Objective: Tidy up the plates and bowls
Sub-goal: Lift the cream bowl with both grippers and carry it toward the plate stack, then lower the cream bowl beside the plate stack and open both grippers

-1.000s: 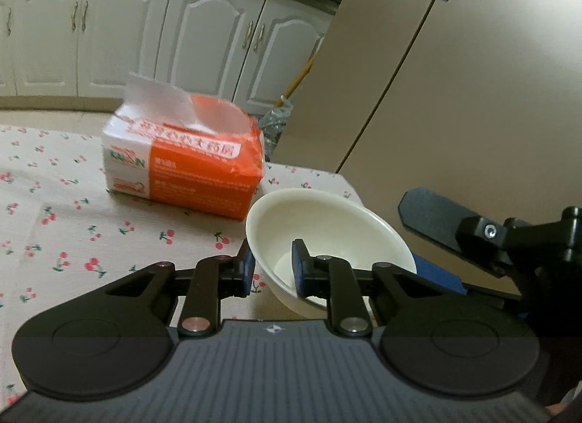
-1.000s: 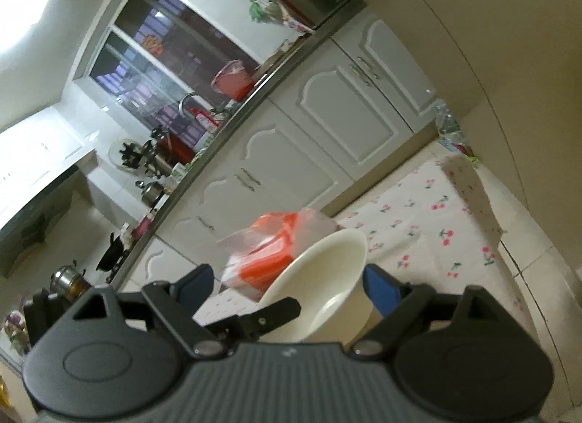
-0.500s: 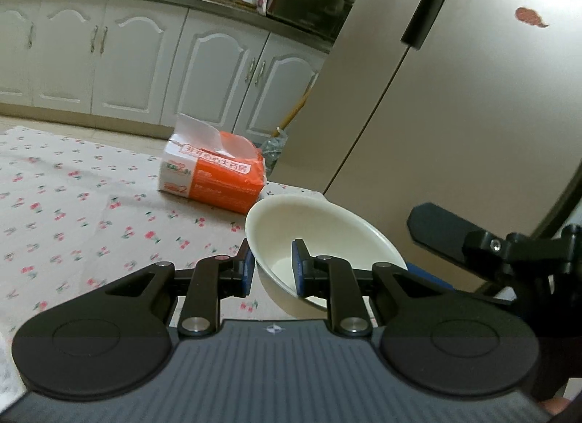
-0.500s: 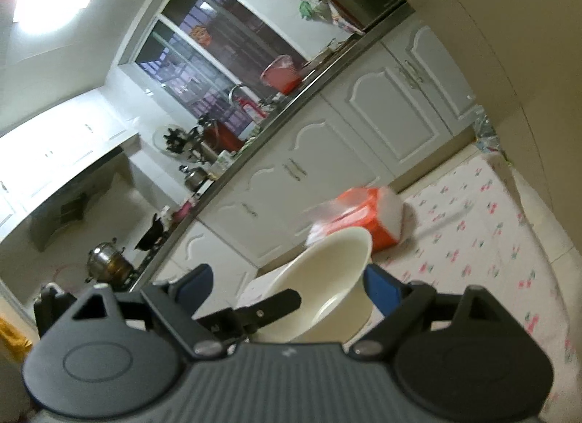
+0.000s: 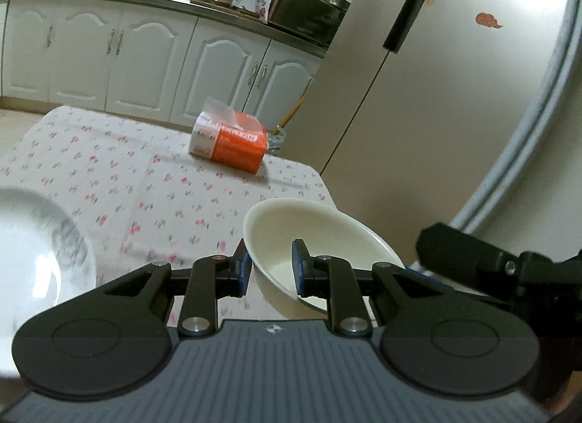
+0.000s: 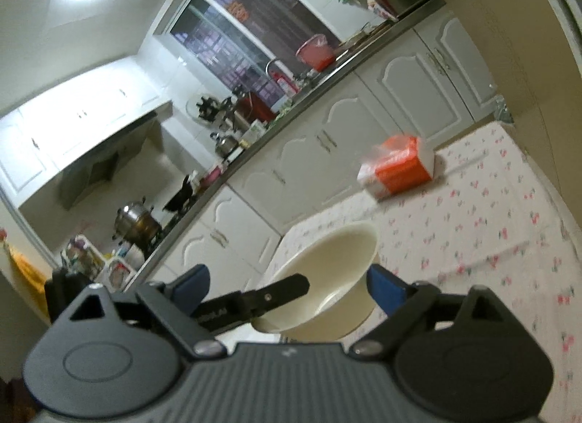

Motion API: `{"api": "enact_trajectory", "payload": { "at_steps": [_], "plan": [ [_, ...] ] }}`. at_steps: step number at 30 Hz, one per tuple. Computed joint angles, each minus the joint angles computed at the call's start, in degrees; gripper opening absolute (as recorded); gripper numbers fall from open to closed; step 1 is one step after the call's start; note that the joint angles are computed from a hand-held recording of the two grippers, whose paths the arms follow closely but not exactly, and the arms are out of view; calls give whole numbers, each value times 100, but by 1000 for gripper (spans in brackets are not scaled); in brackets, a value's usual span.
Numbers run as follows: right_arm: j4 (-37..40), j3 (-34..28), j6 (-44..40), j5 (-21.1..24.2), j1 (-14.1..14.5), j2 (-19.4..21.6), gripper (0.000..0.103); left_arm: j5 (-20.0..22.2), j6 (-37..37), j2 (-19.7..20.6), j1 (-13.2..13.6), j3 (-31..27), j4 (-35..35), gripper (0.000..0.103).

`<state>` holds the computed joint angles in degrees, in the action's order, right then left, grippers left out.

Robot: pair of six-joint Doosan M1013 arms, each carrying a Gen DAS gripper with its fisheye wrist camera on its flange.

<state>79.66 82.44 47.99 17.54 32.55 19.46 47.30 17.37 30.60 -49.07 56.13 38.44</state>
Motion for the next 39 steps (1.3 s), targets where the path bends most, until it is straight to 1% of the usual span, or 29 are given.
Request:
{"api": "enact_trajectory", "payload": {
  "at_steps": [2, 5, 8, 11, 16, 22, 25, 27, 30, 31, 35, 39],
  "plan": [
    [-187, 112, 129, -3, 37, -74, 94, -45, -158, -85, -59, 182, 54, 21],
    [-227, 302, 190, -16, 73, -181, 94, -95, -331, -182, -124, 406, 44, 21],
    [-567, 409, 563, -51, 95, -240, 94, -164, -427, -216, -148, 523, -34, 21],
    [-838, 488, 869, -61, 108, -283, 94, -165, -445, -224, -185, 596, -51, 22],
    [-1084, 564, 1123, -70, 126, -322, 94, -134, -413, -242, -201, 681, -214, 22],
    [-1213, 661, 1285, -39, 122, -353, 94, -119, -359, -246, -201, 754, -324, 22],
    [-1342, 698, 1427, -74, 118, -358, 94, -53, -394, -257, -236, 793, -254, 22],
    [-1439, 725, 1540, -110, 113, -368, 94, -28, -370, -226, -208, 768, -319, 22],
    [-1745, 746, 1884, -133, 97, -381, 95, 52, -376, -197, -201, 756, -320, 23],
    [-1910, 745, 2075, -130, 94, -383, 95, 64, -395, -199, -198, 772, -317, 24],
    [-1954, 781, 2159, -164, 103, -419, 95, 79, -608, -241, -202, 879, -183, 29],
    [-2332, 778, 2419, -265, 148, -466, 99, 66, -1018, -411, -251, 1131, 172, 44]
  ]
}}
